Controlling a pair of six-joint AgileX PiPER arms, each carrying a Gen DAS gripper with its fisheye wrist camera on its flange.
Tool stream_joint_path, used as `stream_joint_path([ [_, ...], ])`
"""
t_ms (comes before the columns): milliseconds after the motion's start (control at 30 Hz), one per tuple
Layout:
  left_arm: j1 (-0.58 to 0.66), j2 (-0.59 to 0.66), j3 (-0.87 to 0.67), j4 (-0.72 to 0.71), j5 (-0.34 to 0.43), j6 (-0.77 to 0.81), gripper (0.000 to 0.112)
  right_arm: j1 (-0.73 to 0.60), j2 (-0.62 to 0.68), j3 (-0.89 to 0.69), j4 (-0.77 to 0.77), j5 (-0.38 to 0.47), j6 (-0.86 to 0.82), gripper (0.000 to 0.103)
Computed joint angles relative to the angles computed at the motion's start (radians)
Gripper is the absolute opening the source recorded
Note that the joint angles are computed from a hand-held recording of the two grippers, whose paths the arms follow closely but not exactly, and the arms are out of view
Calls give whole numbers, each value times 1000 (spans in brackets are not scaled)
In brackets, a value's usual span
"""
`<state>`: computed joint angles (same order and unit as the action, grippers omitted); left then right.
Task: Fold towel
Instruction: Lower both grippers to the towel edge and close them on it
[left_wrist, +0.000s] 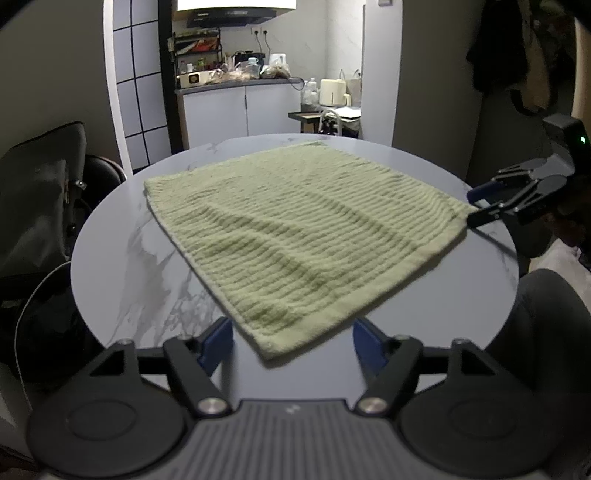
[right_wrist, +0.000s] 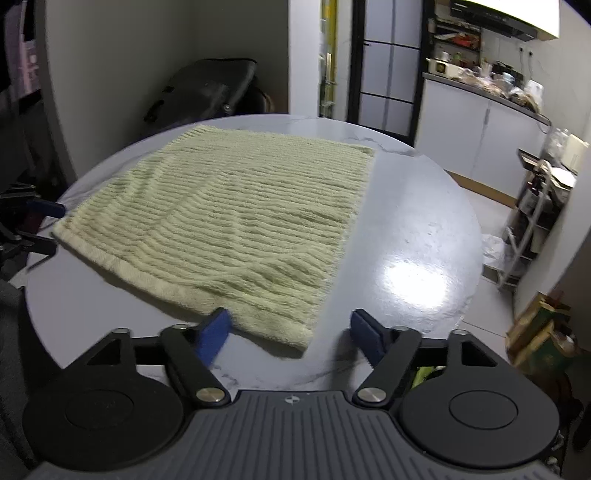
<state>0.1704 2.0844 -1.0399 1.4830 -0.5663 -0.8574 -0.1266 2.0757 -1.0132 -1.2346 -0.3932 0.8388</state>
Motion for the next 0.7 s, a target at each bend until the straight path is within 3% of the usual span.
stream_joint_path([
  [133, -10, -6, 4, -9, 20, -2, 76, -1, 16, -21, -89, -14, 60, 100],
  [367, -7, -4, 11, -35, 12, 28, 76, 4, 29, -5, 20, -44, -53, 99],
  [467, -4, -3, 14, -49, 7, 46, 75, -4, 24, 11, 40, -71, -91, 88],
  [567, -3, -4, 17, -65, 5, 58, 66, -5, 17, 12, 14, -77, -73, 77],
  [700, -6, -5, 24, -124, 11, 95, 42, -5, 10, 16, -13, -92, -65, 66],
])
